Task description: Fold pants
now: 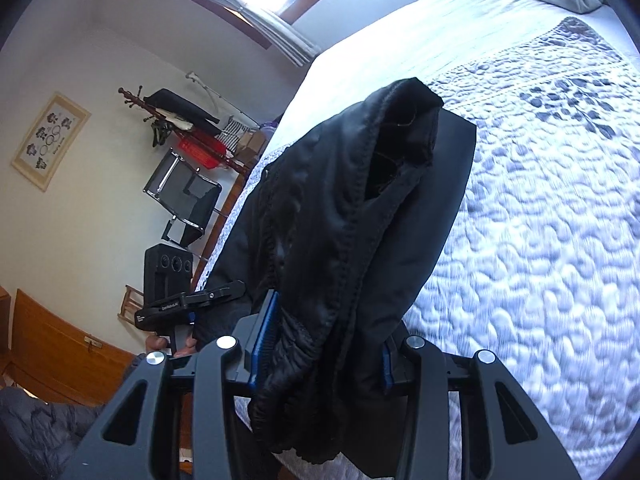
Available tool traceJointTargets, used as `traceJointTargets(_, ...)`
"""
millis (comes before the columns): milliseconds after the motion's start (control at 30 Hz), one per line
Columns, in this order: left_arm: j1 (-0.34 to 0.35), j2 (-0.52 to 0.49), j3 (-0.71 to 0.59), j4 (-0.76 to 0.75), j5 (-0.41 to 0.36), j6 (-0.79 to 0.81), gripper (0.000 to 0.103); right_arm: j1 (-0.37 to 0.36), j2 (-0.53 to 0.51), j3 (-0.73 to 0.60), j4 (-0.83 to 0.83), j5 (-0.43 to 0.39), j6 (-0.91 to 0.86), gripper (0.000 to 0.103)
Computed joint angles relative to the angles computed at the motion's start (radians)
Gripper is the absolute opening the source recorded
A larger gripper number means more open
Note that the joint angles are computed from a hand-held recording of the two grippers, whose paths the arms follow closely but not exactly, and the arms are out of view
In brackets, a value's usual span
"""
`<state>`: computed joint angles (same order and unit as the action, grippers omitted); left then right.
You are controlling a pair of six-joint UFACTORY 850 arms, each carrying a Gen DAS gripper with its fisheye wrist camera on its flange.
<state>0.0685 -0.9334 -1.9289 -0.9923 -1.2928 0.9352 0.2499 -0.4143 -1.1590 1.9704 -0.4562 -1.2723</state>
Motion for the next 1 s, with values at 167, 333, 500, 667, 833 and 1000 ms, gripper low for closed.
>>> traceJointTargets(167, -0.016, -0.083, -0.141, 0.016, -0.002, -0.069, 0.047, -0.029, -0.063, -0.077, -0.088, -0.021, 0.091, 0.042)
traceJointTargets(333, -0.032, -0.189, -0.303, 0.033, -0.009, -0.148, 0.047, -0.055, -0.134, -0.150, -0.155, -0.041, 0.162, 0.042)
traceJointTargets(500, -0.047, -0.275, -0.429, 0.052, -0.002, -0.204, 0.047, -0.076, -0.193, -0.195, -0.177, -0.070, 0.205, 0.042)
traceJointTargets(667, -0.051, -0.312, -0.474, 0.060, 0.005, -0.213, 0.049, -0.095, -0.231, -0.199, -0.144, -0.105, 0.201, 0.042)
traceJointTargets(833, -0.054, -0.303, -0.443, 0.069, 0.033, -0.188, 0.056, -0.111, -0.252, -0.184, -0.116, -0.128, 0.202, 0.045)
traceJointTargets(1000, -0.057, -0.296, -0.417, 0.077, 0.055, -0.165, 0.067, -0.126, -0.268, -0.157, -0.063, -0.158, 0.170, 0.054)
